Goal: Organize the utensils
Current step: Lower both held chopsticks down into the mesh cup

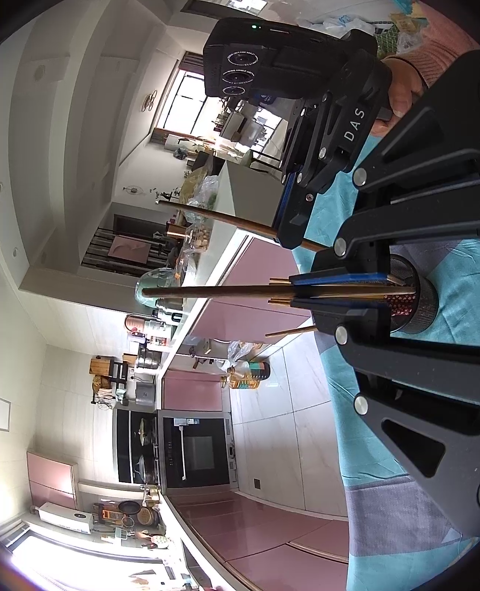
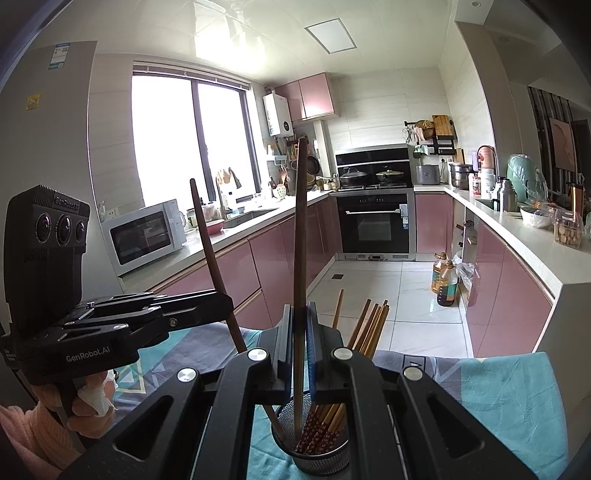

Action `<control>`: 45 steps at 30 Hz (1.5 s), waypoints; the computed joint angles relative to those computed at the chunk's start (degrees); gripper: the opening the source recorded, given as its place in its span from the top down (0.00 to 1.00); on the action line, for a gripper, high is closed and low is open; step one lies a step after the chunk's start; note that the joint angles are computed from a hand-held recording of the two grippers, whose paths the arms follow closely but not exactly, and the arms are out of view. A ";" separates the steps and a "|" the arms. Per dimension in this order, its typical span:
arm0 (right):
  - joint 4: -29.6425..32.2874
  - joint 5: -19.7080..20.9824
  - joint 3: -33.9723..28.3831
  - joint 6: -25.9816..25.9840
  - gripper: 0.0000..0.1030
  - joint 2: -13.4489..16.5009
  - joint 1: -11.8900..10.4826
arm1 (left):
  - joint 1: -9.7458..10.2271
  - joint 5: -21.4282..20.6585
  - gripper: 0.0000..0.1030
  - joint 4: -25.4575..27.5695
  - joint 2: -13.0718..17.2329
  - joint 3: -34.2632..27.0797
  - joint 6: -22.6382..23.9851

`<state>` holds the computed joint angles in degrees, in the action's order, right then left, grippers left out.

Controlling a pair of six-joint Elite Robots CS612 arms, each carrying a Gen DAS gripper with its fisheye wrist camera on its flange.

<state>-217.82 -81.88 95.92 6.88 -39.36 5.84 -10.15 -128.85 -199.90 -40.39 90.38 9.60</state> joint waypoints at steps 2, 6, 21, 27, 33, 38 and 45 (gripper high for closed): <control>0.09 -0.13 -0.16 0.00 0.95 0.10 0.00 | -0.09 0.18 0.93 0.19 0.00 -0.02 0.08; 0.35 -0.01 -0.18 0.19 0.95 0.18 -0.16 | -0.26 0.40 0.93 0.97 0.06 -0.76 -0.08; 3.34 -0.50 -1.32 1.20 0.95 0.84 -0.19 | -0.91 2.35 0.93 4.29 0.24 -1.71 1.28; 4.61 -0.46 -1.80 1.35 0.95 1.11 -0.13 | -1.08 2.90 0.93 5.46 0.26 -1.83 1.54; 5.72 -0.28 -1.97 1.55 0.95 1.28 -0.35 | -1.19 3.42 0.93 6.59 0.34 -1.75 2.09; 6.38 -0.30 -2.32 1.96 0.95 1.61 -0.32 | -1.31 3.91 0.93 8.08 0.51 -2.25 2.65; 7.19 0.01 -2.47 2.33 0.95 1.97 -0.41 | -1.49 4.47 0.93 9.71 1.05 -3.07 3.32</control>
<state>-210.62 -81.88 93.45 9.22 -37.39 5.43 -11.64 -124.37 -190.20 -39.34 87.31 12.92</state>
